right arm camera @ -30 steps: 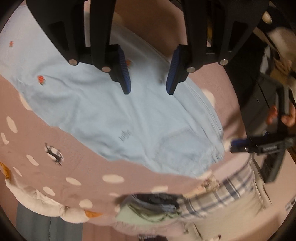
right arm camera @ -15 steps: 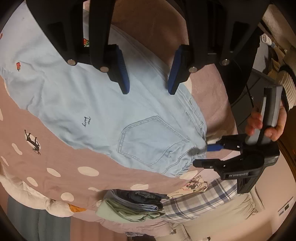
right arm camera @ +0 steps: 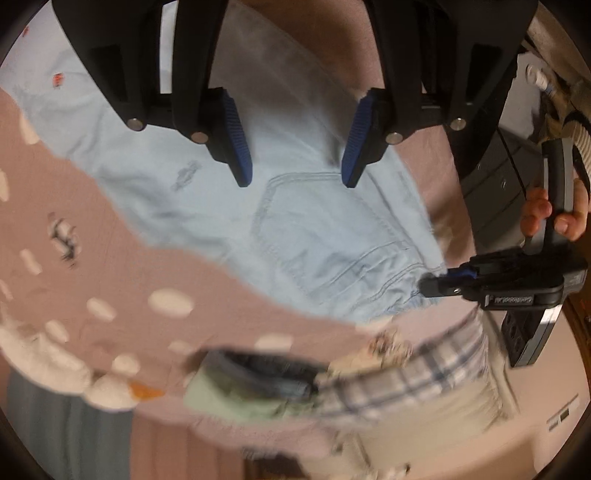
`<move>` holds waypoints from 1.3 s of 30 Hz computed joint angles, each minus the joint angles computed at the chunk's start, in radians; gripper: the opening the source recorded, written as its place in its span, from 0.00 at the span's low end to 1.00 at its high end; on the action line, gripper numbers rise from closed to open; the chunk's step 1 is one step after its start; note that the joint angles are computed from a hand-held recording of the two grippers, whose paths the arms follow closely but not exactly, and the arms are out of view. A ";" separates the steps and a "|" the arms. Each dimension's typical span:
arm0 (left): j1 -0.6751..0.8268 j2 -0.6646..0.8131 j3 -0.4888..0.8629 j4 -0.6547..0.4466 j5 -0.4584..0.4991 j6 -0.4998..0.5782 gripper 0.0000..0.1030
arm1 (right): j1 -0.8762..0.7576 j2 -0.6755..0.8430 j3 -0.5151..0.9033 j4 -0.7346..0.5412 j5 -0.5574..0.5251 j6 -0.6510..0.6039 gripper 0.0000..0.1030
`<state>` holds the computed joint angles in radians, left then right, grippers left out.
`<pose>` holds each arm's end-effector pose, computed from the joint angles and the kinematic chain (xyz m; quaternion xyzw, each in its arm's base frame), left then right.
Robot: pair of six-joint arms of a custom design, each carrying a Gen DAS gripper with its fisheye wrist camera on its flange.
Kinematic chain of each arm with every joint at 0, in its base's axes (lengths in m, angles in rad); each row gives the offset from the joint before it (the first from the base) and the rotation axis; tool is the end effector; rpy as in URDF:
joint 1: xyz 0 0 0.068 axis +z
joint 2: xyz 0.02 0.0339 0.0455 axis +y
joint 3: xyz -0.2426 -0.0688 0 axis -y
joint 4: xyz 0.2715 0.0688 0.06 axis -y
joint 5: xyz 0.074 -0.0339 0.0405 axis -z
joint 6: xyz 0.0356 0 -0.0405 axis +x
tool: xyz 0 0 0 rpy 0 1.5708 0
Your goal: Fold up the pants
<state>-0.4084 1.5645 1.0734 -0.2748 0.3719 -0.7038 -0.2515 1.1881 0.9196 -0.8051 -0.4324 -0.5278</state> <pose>0.3284 -0.1562 0.2067 -0.0614 0.9051 -0.3477 0.2371 0.2534 -0.0497 0.2309 -0.1826 0.9304 0.1011 0.3013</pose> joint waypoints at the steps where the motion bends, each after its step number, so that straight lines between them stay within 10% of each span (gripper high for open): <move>1: -0.007 0.028 0.020 -0.048 -0.039 0.012 0.14 | 0.026 0.013 -0.028 0.008 0.038 -0.008 0.49; 12: -0.024 -0.077 0.054 -0.113 -0.168 0.114 0.30 | -0.208 0.037 0.024 -0.108 -0.125 -0.106 0.49; 21: -0.196 0.206 0.347 -0.174 -0.145 0.248 0.31 | -0.263 0.316 0.301 -0.014 -0.148 0.029 0.51; 27: -0.234 0.362 0.499 -0.248 -0.129 0.291 0.31 | -0.198 0.529 0.527 -0.111 -0.083 -0.197 0.48; 31: -0.235 0.414 0.553 -0.286 -0.128 0.306 0.31 | -0.174 0.723 0.743 -0.274 -0.069 -0.218 0.39; 34: -0.225 0.432 0.566 -0.291 -0.119 0.307 0.31 | -0.158 0.782 0.804 -0.311 -0.073 -0.285 0.09; 39: -0.218 0.463 0.607 -0.306 -0.126 0.306 0.31 | -0.122 0.794 0.827 -0.243 0.004 -0.292 0.08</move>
